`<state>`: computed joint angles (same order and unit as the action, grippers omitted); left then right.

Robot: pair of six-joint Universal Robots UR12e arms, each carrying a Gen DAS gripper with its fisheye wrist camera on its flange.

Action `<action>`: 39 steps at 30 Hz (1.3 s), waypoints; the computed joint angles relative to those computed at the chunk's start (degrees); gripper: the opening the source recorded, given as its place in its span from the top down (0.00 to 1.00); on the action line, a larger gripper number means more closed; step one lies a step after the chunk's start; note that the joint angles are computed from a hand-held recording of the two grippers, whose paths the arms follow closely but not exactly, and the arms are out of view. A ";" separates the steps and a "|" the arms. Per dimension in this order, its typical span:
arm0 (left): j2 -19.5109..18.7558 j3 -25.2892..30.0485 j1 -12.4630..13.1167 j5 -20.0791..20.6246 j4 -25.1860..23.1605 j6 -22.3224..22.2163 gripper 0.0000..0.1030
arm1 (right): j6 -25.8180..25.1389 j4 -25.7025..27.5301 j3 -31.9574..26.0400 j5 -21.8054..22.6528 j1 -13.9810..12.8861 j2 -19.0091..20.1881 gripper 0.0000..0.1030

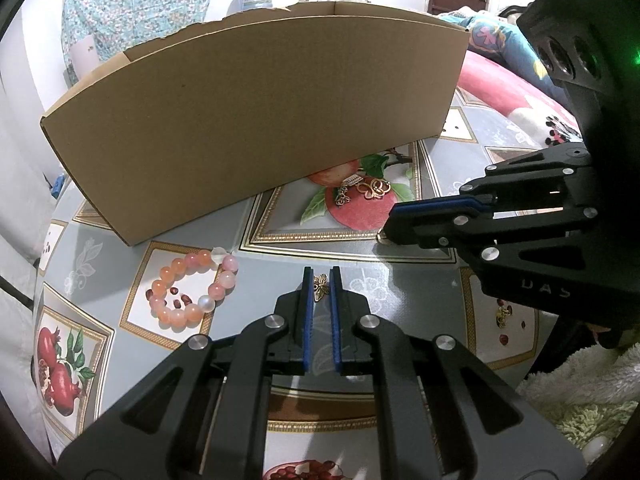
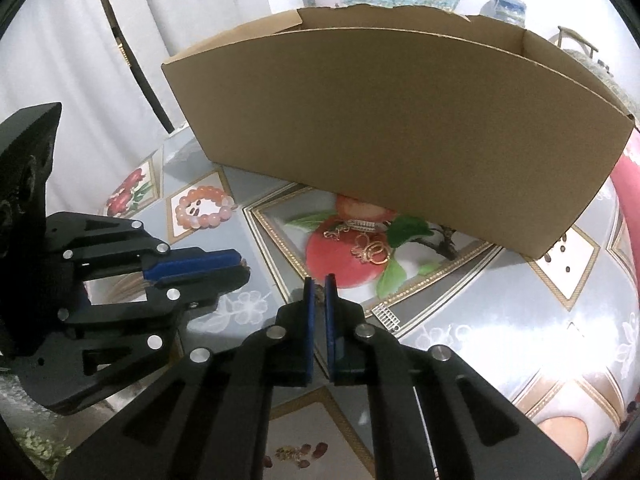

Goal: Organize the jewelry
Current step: 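Hold the gold charm in the left tool while the right tool reaches toward the gold rings, then close the right tool on a small gold ring while the left tool holds the charm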

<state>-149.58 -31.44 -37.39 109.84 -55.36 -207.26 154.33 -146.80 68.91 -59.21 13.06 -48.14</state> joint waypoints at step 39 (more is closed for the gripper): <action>-0.30 0.47 0.02 -0.09 -0.15 0.17 0.93 | -3.34 0.40 0.22 -2.45 0.92 0.13 0.90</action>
<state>-149.88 -30.98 -37.37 109.75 -55.51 -207.09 150.99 -146.40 69.12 -61.67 13.99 -48.01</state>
